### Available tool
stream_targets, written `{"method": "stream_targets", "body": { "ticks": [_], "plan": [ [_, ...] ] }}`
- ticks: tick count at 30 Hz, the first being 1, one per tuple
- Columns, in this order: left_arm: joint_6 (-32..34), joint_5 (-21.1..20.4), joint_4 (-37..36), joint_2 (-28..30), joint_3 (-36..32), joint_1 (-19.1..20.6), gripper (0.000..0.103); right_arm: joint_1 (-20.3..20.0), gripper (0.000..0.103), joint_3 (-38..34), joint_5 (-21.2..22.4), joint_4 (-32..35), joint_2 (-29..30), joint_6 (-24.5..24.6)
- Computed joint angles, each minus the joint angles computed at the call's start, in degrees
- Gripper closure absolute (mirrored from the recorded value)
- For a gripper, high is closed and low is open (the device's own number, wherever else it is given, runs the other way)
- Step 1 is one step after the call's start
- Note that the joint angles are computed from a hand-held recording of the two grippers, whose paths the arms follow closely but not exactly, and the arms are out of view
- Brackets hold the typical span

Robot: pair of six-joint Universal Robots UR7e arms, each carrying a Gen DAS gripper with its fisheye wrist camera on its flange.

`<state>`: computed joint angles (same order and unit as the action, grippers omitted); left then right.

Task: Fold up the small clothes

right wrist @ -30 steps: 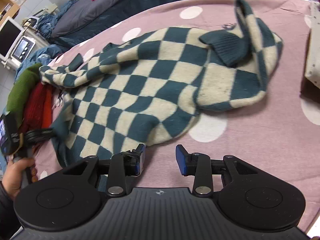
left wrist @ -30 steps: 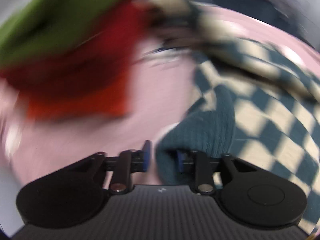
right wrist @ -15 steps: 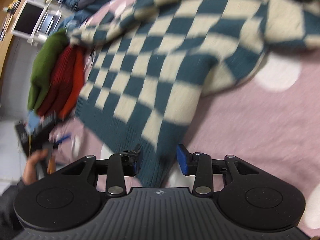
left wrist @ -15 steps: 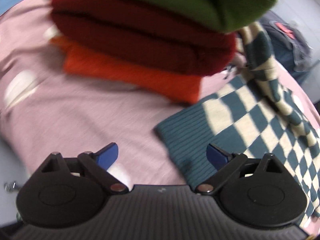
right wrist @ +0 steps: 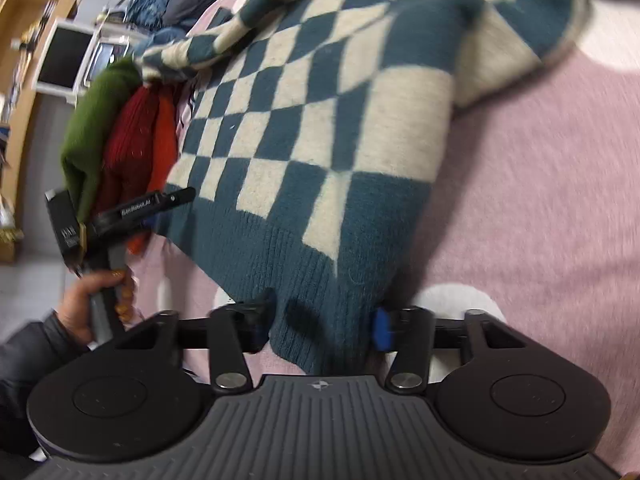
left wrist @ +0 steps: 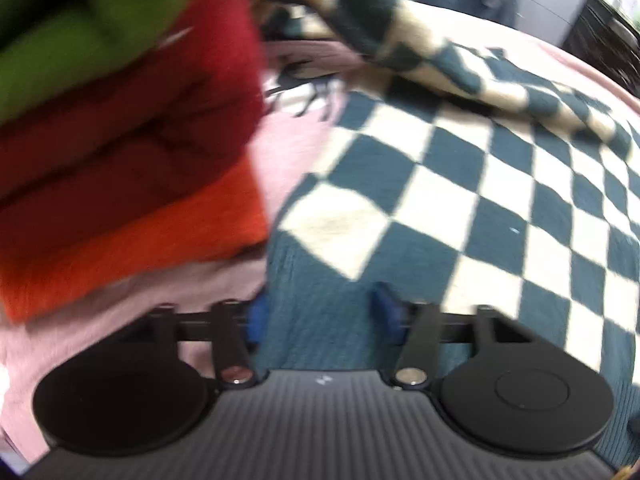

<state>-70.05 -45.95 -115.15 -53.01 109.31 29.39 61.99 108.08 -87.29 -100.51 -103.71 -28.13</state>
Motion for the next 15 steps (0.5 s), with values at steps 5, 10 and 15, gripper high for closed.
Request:
{"method": "stream_targets", "body": {
  "ticks": [5, 10, 15],
  "plan": [
    [4.5, -4.8, -3.1, -0.5, -1.2, 0.4, 0.092, 2.8, 0.085, -2.9, -2.3, 2.3, 0.5, 2.3],
    [12.1, -10.8, -4.3, -4.0, -1.2, -1.7, 0.093, 11.2, 0.088, -15.8, -9.3, 14.4, 2.3, -2.3],
    [15.9, -16.1, 3.0, -5.2, -1.7, -3.6, 0.093, 17.0, 0.088, -25.3, -19.5, 26.9, 4.9, -5.5]
  ]
}}
